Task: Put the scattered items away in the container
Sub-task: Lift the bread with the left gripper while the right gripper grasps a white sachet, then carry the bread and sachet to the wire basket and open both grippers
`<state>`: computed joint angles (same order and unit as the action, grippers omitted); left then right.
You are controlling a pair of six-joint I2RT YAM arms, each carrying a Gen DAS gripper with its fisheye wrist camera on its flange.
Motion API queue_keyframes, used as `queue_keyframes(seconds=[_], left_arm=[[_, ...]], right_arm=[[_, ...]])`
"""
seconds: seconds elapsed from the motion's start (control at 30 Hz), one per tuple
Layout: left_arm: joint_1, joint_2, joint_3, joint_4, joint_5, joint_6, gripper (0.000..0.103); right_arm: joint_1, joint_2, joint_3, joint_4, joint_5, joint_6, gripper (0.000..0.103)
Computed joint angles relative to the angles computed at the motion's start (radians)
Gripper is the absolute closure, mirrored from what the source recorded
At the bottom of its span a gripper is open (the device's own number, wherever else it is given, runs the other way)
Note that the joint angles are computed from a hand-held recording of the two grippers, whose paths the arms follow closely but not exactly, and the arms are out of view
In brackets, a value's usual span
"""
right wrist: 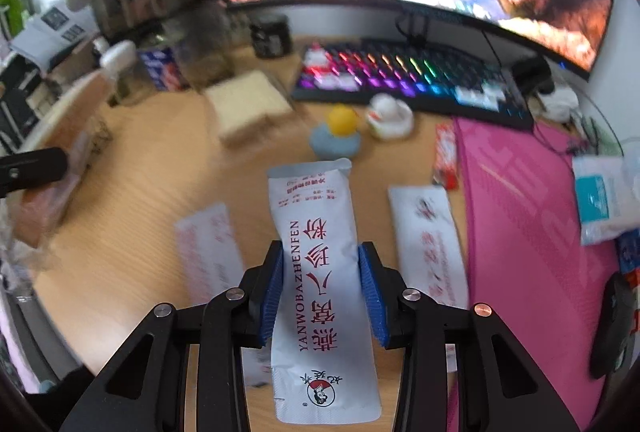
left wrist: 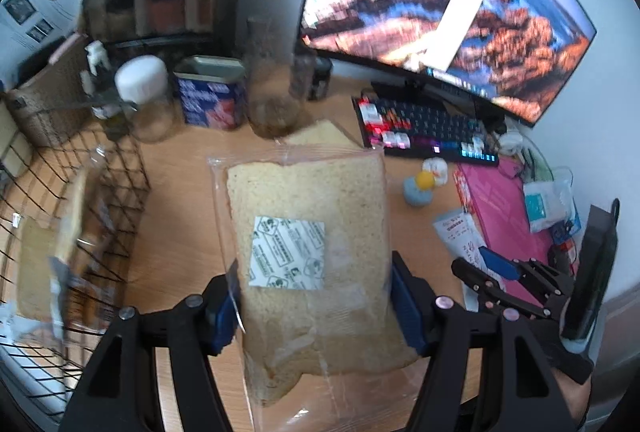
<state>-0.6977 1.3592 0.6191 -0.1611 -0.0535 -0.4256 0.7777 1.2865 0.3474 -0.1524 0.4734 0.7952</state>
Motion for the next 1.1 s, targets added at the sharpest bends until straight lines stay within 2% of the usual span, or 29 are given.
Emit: queue_keyframes(seconds=[0.17, 0.3, 0.43, 0.5, 0.63, 0.73, 0.9, 1.1], left_arm=[[0.108, -0.176, -0.030, -0.088, -0.012, 0.032, 0.032], [0.258, -0.346, -0.072, -0.187, 0.009, 0.076, 0.032], [0.553, -0.506, -0.109, -0.305, 0.107, 0.201, 0.032], [0.710, -0.528, -0.117, -0.330, 0.176, 0.275, 0.032], [1.015, -0.457, -0.113, -0.337, 0.306, 0.438, 0.032], [1.130, -0.375, -0.108, -0.301, 0.353, 0.507, 0.032], [1.191, -0.281, -0.091, -0.260, 0.387, 0.548, 0.032], [1.217, -0.207, -0.068, -0.248, 0.406, 0.565, 0.031]], right_arm=[[0.091, 0.027, 0.164, -0.033, 0.055, -0.047, 0.064], [0.151, 0.167, 0.356, 0.007, 0.054, -0.151, 0.064], [0.195, 0.361, 0.564, 0.069, 0.002, -0.245, 0.064], [0.216, 0.463, 0.683, 0.080, -0.030, -0.285, 0.064], [0.248, 0.666, 0.938, 0.056, -0.093, -0.338, 0.064], [0.259, 0.795, 1.117, 0.014, -0.133, -0.357, 0.064], [0.268, 0.946, 1.339, -0.072, -0.165, -0.371, 0.064], [0.260, 1.002, 1.423, -0.112, -0.160, -0.365, 0.059]])
